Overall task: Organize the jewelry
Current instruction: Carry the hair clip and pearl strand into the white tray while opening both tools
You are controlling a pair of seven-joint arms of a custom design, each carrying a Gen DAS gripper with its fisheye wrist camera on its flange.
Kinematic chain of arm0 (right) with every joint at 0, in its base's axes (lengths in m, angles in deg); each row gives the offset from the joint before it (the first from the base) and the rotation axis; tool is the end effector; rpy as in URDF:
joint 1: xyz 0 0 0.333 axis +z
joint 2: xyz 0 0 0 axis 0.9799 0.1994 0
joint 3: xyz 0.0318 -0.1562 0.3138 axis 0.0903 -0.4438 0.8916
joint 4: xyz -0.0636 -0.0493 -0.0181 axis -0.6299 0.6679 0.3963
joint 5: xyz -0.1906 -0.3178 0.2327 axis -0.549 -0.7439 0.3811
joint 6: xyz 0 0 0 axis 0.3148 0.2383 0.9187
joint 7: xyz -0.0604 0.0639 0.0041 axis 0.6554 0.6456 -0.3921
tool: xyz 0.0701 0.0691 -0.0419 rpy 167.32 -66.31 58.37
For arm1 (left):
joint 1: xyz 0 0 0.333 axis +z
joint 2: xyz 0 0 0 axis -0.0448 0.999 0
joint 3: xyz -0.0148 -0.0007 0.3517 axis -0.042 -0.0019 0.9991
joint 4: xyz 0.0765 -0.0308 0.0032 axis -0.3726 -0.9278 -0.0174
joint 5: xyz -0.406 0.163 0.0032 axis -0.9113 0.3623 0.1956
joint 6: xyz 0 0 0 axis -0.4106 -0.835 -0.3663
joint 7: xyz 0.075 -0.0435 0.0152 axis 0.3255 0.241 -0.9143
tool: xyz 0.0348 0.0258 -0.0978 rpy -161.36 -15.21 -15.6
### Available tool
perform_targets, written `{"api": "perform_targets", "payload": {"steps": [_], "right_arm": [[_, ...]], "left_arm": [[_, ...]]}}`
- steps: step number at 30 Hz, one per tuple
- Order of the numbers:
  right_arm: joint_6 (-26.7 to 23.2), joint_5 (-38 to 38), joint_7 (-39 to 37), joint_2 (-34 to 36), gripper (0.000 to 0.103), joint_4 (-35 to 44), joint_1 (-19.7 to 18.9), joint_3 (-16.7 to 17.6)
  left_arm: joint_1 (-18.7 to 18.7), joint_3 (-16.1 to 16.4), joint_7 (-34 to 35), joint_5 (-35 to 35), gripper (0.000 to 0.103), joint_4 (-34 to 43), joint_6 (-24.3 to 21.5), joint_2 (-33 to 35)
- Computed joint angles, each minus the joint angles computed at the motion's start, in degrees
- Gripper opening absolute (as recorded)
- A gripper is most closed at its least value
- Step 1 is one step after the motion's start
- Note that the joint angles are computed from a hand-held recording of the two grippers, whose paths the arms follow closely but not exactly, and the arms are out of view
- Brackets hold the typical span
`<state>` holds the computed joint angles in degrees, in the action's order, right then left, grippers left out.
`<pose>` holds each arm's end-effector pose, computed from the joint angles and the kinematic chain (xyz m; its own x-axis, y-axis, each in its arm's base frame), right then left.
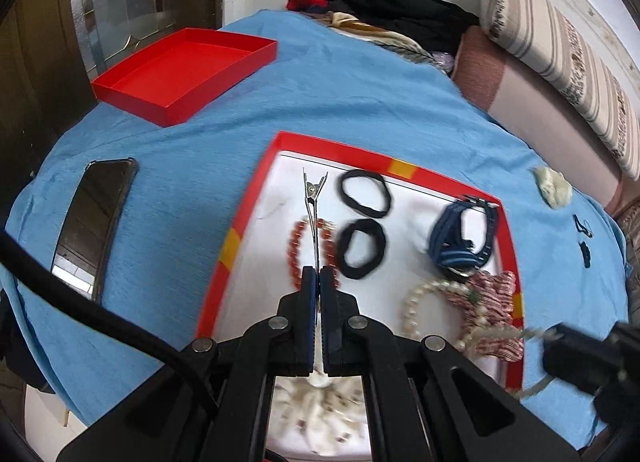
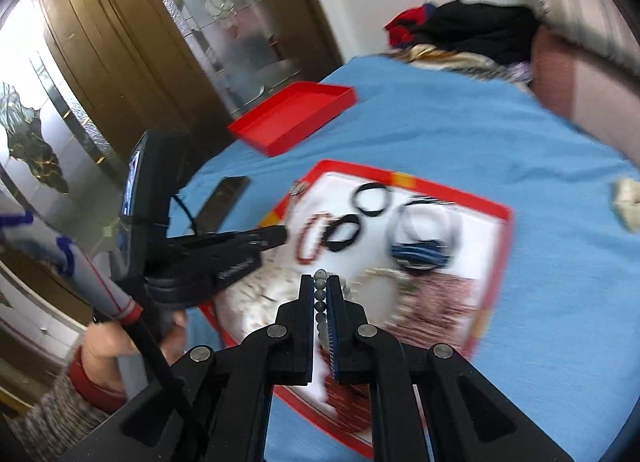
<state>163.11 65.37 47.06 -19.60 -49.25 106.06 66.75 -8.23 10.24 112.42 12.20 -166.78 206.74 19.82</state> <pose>0.5846 0.3827 0.6060 0.1157 -0.9144 -0.3880 -0.7709 0.1637 -0.6156 0.7113 -0.2317 0.5541 -0.3844 -0.9110 0.1496 -0.8030 0.2500 -0.5411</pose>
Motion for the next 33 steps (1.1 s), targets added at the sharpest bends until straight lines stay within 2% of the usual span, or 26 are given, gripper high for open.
{"api": "perform_targets", "payload": {"steps": [4, 13, 15, 17, 19, 21, 22, 27, 33], "right_arm": [[1.26, 8.24, -4.19, 3.79, 0.007, 2.1, -0.84, 1.32], [-3.33, 9.22, -5.31, 6.74, 0.008, 3.64, 0.37, -0.52], [-4.04, 7.01, -4.61, 6.35, 0.008, 3.28, 0.99, -1.16], [-4.35, 5.73, -4.6, 5.73, 0.009, 2.75, 1.17, -1.26], [-4.03, 3.93, -4.0, 4.57, 0.019, 1.66, 1.49, -1.42], [-3.65, 1.51, -2.84, 3.33, 0.039, 0.61, 1.83, -1.61], [-3.28, -0.2, -1.99, 2.32, 0.041, -0.34, 2.07, -1.73], [-3.11, -6.36, 1.27, -2.21, 0.043, -4.52, 1.67, -1.07], [-5.52, -16.56, 9.55, -10.49, 0.049, -12.48, -0.82, 1.57]], "left_arm": [[-0.18, 0.66, -1.19, 1.66, 0.002, 2.17, -0.72, 1.95], [-1.25, 1.35, -4.16, 6.23, 0.002, 2.29, 0.26, 2.63], [-1.68, 1.66, -5.27, 7.94, 0.006, 1.15, 1.45, 1.75], [-2.04, 1.88, -6.29, 9.52, 0.014, -0.2, 2.73, 0.68], [-2.72, 2.38, -7.86, 12.01, 0.023, -1.82, 4.39, -0.66], [-3.45, 2.89, -9.58, 14.93, 0.024, -3.52, 6.07, -2.2], [-3.56, 2.9, -10.03, 15.71, 0.026, -3.98, 6.54, -2.67], [-4.45, 3.18, -13.29, 20.38, 0.041, -8.69, 11.14, -7.47], [-4.73, 2.21, -13.31, 20.17, 0.046, -13.32, 13.56, -12.71]]}}
